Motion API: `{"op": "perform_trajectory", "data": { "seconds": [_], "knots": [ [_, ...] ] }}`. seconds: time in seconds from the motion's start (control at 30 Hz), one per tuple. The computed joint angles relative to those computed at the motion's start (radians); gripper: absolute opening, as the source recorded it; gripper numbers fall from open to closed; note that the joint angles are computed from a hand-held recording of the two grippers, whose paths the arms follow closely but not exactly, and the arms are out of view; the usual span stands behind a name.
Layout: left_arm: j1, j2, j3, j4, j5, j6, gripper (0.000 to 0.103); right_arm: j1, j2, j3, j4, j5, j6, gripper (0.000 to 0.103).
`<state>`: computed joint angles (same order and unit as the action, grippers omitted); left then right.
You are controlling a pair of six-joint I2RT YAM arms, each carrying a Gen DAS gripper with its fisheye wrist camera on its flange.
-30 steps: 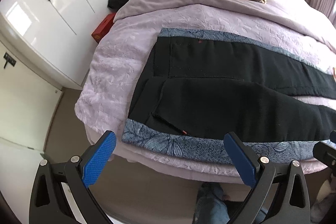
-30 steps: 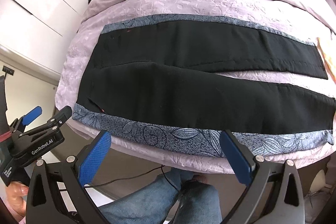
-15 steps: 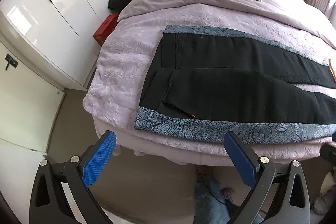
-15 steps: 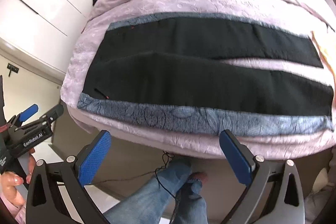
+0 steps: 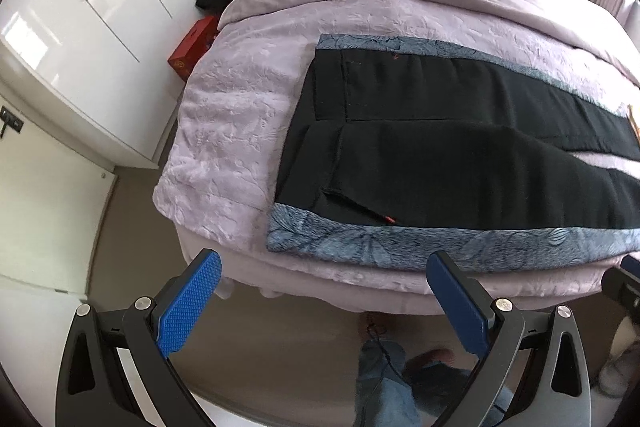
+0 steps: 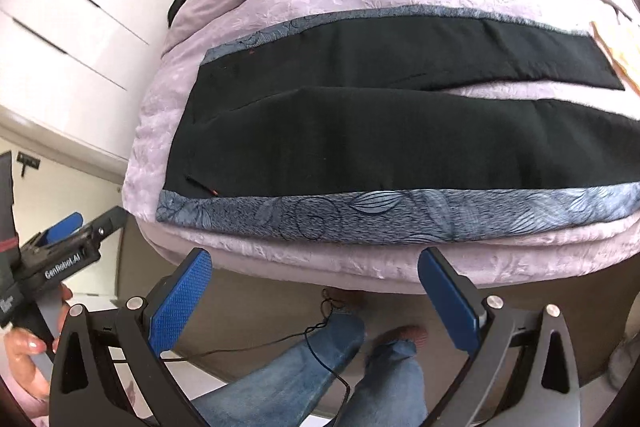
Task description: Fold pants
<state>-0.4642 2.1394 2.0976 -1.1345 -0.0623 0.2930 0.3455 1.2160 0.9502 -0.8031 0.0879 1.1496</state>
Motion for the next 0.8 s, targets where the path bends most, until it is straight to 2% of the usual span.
{"op": "perform_trajectory", "data": {
  "seconds": [0.4, 0.57, 0.8],
  "knots": [
    [0.028, 0.194, 0.238, -0.103, 0.022, 0.048, 0.103, -0.045, 0.151, 0.061, 0.049, -0.044, 0.017, 0.103],
    [0.020, 0.252, 0.262, -0.105, 0.031, 0.044, 0.103, -0.075, 0.182, 0.048, 0.092, -0.075, 0.001, 0.103],
    [0.013, 0.331, 0.264, -0.087, 0.039, 0.015, 0.103, -0.115, 0.223, -0.079, 0.350, -0.155, 0.005, 0.103]
  ]
}}
